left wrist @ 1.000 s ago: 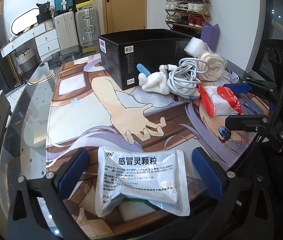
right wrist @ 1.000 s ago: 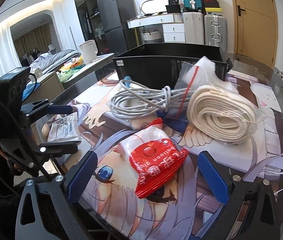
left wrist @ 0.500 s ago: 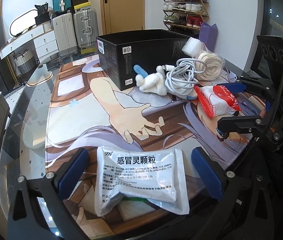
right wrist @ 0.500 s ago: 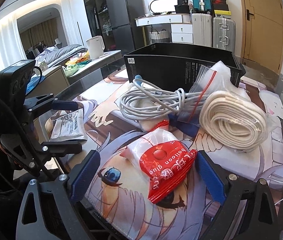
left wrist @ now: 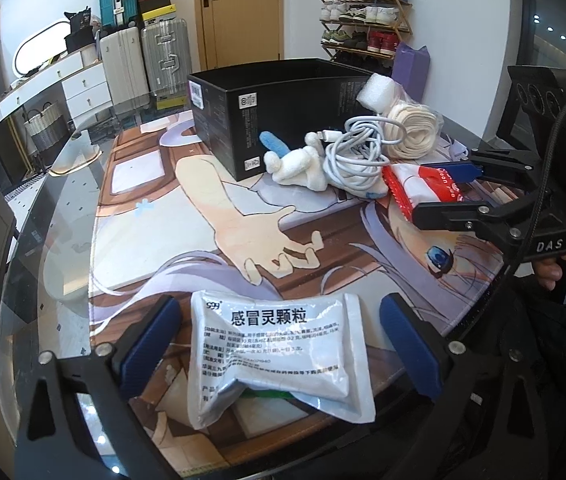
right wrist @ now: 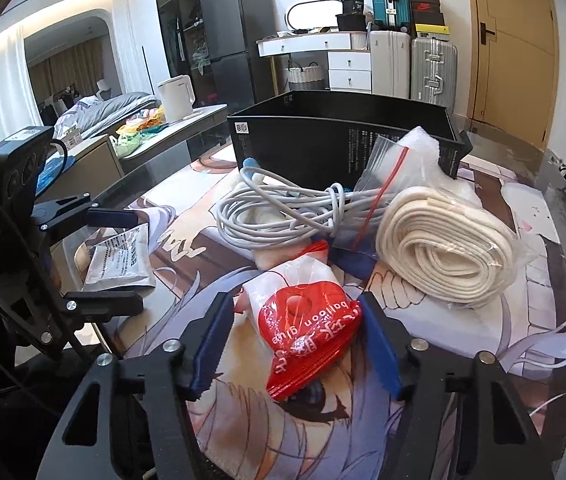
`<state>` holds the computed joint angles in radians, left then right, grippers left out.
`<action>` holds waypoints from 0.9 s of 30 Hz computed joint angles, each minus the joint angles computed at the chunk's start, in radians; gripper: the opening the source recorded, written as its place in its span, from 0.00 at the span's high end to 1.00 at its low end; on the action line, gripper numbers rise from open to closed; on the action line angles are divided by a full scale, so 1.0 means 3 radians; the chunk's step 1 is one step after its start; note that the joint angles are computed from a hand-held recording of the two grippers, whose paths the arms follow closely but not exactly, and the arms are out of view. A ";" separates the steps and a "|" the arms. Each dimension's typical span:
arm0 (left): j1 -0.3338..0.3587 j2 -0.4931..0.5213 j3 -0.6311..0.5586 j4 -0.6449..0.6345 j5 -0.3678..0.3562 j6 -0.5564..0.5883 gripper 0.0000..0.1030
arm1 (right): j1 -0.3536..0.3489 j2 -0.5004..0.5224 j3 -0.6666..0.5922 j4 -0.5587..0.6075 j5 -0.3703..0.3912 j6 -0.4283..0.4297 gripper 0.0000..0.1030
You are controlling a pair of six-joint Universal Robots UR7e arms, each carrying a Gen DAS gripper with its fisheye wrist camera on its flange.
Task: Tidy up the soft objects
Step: 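Close left gripper on the white medicine packet while right gripper grips the red packet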
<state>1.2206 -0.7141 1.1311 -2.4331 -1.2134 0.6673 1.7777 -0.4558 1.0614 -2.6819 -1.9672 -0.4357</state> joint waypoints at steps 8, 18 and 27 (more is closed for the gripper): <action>0.0008 -0.0060 0.0028 0.0079 -0.0105 0.0108 0.23 | 0.0003 -0.0089 0.0169 -0.0095 0.0055 -0.0030 0.41; 0.0009 -0.0093 0.0058 0.0020 -0.0162 0.0160 0.36 | 0.0011 -0.0168 0.0310 -0.0300 0.0145 -0.0122 0.41; 0.0008 -0.0098 0.0049 0.0004 -0.0177 0.0150 0.36 | 0.0011 -0.0236 0.0407 -0.0411 0.0182 -0.0161 0.41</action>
<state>1.2230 -0.7434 1.1458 -2.4318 -1.2664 0.7121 1.7809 -0.5266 1.1835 -2.8053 -1.9125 -0.4839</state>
